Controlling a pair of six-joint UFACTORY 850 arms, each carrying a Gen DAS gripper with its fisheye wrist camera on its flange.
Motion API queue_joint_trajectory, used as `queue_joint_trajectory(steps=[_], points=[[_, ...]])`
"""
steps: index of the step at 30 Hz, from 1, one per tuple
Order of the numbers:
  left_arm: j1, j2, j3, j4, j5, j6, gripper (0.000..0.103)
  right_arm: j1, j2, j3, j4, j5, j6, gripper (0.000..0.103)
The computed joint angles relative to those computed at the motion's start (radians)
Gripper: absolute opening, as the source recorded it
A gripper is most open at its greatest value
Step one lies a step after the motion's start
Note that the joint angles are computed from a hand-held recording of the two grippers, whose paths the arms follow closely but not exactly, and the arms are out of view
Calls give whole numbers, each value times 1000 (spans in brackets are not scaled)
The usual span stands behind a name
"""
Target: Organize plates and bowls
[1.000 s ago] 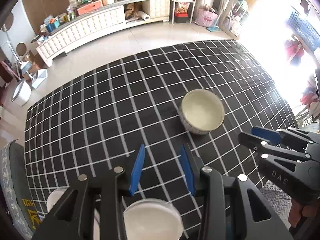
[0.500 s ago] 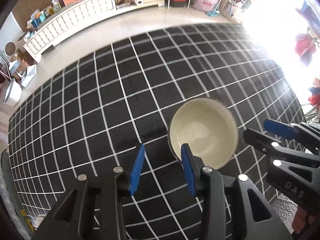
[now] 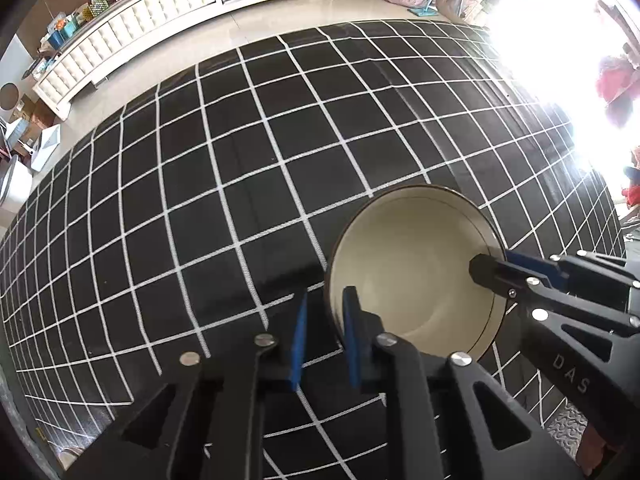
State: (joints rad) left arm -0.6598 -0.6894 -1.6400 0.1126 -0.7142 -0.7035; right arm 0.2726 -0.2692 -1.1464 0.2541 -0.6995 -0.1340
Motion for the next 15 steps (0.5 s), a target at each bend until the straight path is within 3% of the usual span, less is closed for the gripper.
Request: queue_joint_trajectory(steps=[9,15], points=[[-20,-23,-26,25,-21,-54,7,39,18,12,-133,23,90,10],[-36,29,37,-2,-16,-83,7,17,43,29,-37,10,64,9]])
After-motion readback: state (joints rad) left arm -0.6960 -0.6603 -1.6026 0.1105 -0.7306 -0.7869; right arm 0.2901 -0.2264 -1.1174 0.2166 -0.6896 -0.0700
